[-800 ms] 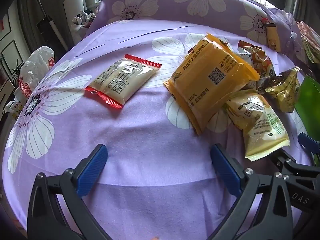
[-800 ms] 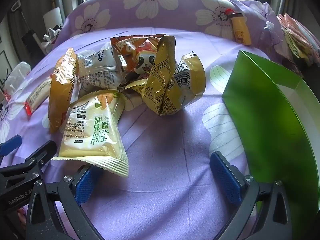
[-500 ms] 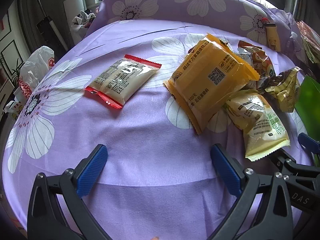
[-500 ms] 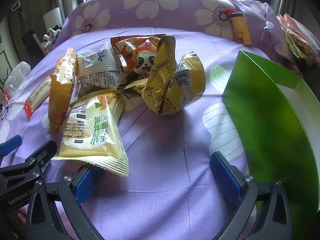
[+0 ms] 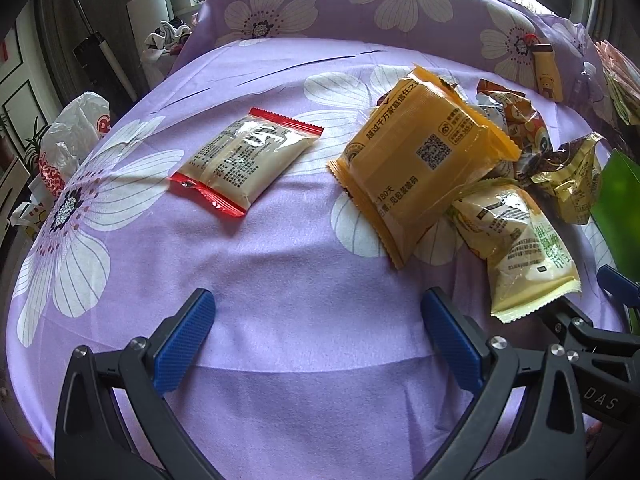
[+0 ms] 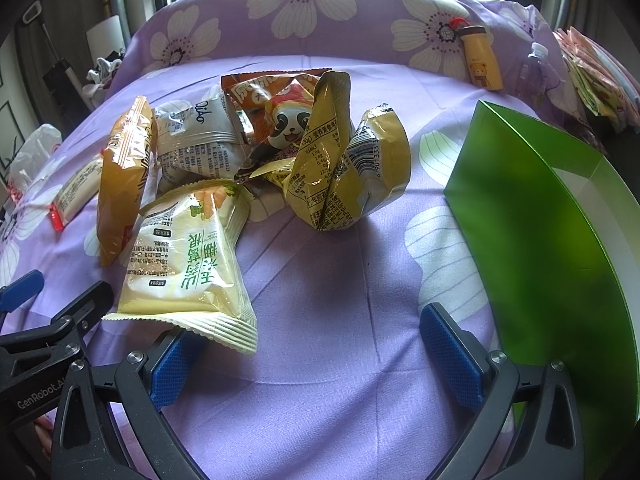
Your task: Organize snacks
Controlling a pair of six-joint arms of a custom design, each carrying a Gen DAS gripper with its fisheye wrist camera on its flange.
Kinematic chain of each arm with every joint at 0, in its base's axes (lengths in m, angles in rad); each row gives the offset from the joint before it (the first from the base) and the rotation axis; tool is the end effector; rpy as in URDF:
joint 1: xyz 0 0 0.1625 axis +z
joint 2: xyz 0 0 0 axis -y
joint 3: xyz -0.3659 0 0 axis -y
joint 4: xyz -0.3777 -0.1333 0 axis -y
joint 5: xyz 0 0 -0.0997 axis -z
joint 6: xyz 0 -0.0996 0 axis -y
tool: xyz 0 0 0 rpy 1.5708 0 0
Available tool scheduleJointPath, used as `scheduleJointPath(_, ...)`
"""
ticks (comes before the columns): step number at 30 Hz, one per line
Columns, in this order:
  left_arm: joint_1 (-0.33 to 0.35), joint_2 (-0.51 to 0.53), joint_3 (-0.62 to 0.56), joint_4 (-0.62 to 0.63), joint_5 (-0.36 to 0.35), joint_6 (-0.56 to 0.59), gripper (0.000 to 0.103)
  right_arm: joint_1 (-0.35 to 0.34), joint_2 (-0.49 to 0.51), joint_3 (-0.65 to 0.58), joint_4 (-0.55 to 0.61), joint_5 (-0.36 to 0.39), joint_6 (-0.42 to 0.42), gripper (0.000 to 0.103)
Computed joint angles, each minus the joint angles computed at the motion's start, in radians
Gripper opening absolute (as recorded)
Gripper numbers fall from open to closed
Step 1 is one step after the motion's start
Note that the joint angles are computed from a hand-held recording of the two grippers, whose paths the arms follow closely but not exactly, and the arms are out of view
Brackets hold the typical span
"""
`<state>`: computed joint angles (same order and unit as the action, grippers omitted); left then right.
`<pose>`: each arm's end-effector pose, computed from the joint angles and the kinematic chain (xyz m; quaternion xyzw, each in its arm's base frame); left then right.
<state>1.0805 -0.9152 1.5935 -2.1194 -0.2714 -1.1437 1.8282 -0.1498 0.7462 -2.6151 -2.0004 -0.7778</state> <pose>-0.0862 -0.6484 0.1762 -0.2179 0.7651 -0.4048 0.4508 0.2933 -0.7535 -0.0335 0.4302 -0.8513 0.1562 0.2567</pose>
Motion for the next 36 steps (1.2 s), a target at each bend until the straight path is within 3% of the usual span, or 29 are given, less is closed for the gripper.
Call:
scheduleJointPath(7, -0.002, -0.01, -0.027, 0.158, -0.004, -0.147, 0.103, 0.002, 0.012, -0.016, 0.009, -0.013, 0.002, 0.103)
scheduleJointPath(13, -0.019, -0.043, 0.028, 0.018, -0.041, -0.053, 0.101, 0.004, 0.012, -0.035, 0.041, 0.001, 0.024, 0.103)
scheduleJointPath(17, -0.057, -0.076, 0.08, -0.138, -0.019, 0.051, 0.101, 0.009, -0.09, 0.076, 0.038, 0.062, 0.03, 0.102)
scheduleJointPath(20, -0.092, -0.11, 0.077, -0.106, 0.026, 0.045, 0.101, 0.024, -0.158, 0.122, 0.039, 0.122, 0.048, 0.103)
scheduleJointPath(22, -0.108, -0.117, 0.057, -0.135, 0.034, 0.093, 0.102, 0.035, -0.173, 0.088, 0.1, 0.161, 0.091, 0.103)
scheduleJointPath(27, -0.117, -0.078, -0.018, -0.309, 0.04, 0.282, 0.102, 0.045, -0.101, -0.156, 0.376, 0.288, 0.204, 0.103)
scheduleJointPath(29, -0.116, -0.051, -0.014, -0.434, 0.05, 0.379, 0.102, 0.048, -0.08, -0.177, 0.356, 0.286, 0.181, 0.103)
scheduleJointPath(32, -0.093, -0.036, 0.032, -0.649, -0.031, 0.515, 0.101, 0.019, -0.095, -0.127, 0.318, 0.352, 0.156, 0.103)
scheduleJointPath(34, -0.074, -0.045, 0.053, -0.66, -0.088, 0.514, 0.1, 0.008, -0.062, -0.173, 0.371, 0.326, 0.155, 0.103)
scheduleJointPath(36, -0.063, -0.06, 0.054, -0.552, -0.092, 0.426, 0.097, 0.012, -0.036, -0.2, 0.373, 0.256, 0.158, 0.102)
